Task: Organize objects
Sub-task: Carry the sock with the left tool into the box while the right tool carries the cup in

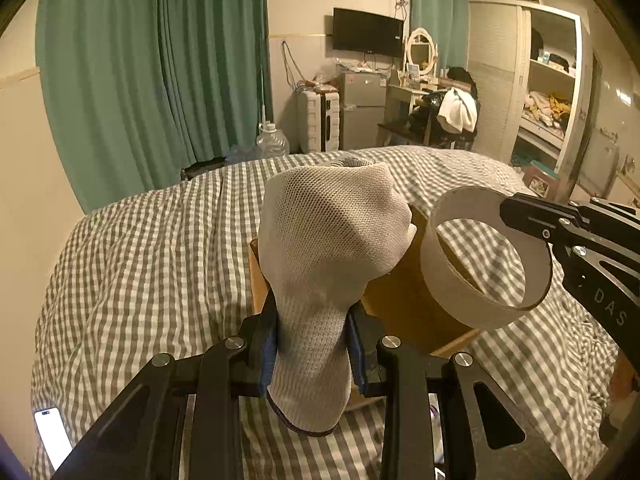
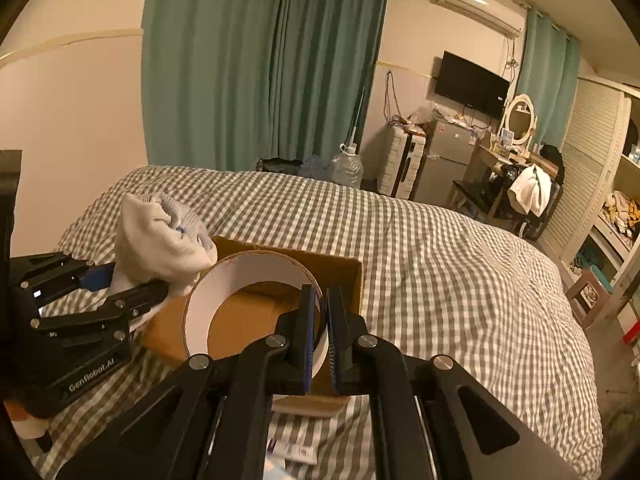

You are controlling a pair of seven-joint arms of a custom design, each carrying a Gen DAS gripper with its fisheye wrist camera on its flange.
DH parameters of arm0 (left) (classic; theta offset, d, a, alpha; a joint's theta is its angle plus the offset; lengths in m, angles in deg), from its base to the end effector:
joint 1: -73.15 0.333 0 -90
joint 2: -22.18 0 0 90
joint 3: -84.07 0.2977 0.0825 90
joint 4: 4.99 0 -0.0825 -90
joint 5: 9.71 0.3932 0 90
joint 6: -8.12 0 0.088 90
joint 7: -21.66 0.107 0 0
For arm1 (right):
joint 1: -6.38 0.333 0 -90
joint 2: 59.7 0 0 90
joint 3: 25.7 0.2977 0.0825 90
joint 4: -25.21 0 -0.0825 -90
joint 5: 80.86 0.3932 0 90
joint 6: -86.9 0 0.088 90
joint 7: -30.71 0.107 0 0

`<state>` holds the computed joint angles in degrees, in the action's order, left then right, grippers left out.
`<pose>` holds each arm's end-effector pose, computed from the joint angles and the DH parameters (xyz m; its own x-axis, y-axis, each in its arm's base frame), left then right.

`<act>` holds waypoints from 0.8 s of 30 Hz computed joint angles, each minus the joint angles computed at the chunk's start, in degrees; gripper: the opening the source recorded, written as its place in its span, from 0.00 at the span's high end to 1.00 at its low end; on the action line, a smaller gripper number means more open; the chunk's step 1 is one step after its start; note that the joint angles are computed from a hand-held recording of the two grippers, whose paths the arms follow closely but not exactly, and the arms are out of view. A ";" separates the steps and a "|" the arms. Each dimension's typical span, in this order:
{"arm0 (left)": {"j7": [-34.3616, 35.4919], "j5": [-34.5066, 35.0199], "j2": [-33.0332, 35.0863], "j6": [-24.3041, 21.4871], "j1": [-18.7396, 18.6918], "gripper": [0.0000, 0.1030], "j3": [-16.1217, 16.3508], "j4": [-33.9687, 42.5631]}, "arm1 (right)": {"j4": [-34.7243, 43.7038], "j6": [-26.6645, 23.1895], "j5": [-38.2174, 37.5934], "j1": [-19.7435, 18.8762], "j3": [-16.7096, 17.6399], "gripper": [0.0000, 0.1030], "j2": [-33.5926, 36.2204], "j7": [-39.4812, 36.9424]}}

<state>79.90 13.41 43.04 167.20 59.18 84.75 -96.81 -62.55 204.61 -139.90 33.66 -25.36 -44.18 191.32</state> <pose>0.6911 -0.1823 0.4929 -0.0118 -0.9994 0.0326 -0.6631 -0.0166 -0.7483 0.6229 0.2733 0.5314 -0.4546 -0.8554 0.2484 -0.5984 0.0867 -0.7965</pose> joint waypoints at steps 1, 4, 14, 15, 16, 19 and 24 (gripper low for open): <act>0.52 -0.46 1.20 -0.56 0.22 0.71 -0.19 1.42 | 0.56 0.72 0.57 -0.55 -0.17 0.95 0.60 -0.72; 2.31 -2.10 5.13 -2.40 0.59 0.71 -0.39 6.16 | 2.36 2.38 2.45 -1.85 -1.01 0.95 2.68 -2.79; 9.15 -7.08 21.26 -12.93 0.28 0.71 -0.20 27.46 | 10.01 6.18 11.47 -6.10 -4.26 0.95 11.14 -12.47; 10.12 -7.63 22.59 -13.65 0.49 0.71 -0.36 29.11 | 11.19 5.82 12.43 -6.28 -4.49 0.95 12.30 -13.84; 10.85 -8.14 24.03 -14.77 0.60 0.71 -0.39 31.09 | 12.51 5.41 13.69 -6.64 -4.71 0.95 13.59 -15.26; 12.91 -9.67 27.54 -17.99 0.86 0.71 -0.84 35.92 | 14.08 6.26 17.42 -7.80 -5.16 0.95 15.79 -17.91; 15.75 -12.34 31.63 -22.13 1.37 0.71 -1.69 42.01 | 15.72 5.63 20.38 -7.93 -6.14 0.95 18.29 -20.98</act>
<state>95.64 1.07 74.67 145.07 60.55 83.06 -54.81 -46.82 210.24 -119.52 25.73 -31.50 -25.90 170.34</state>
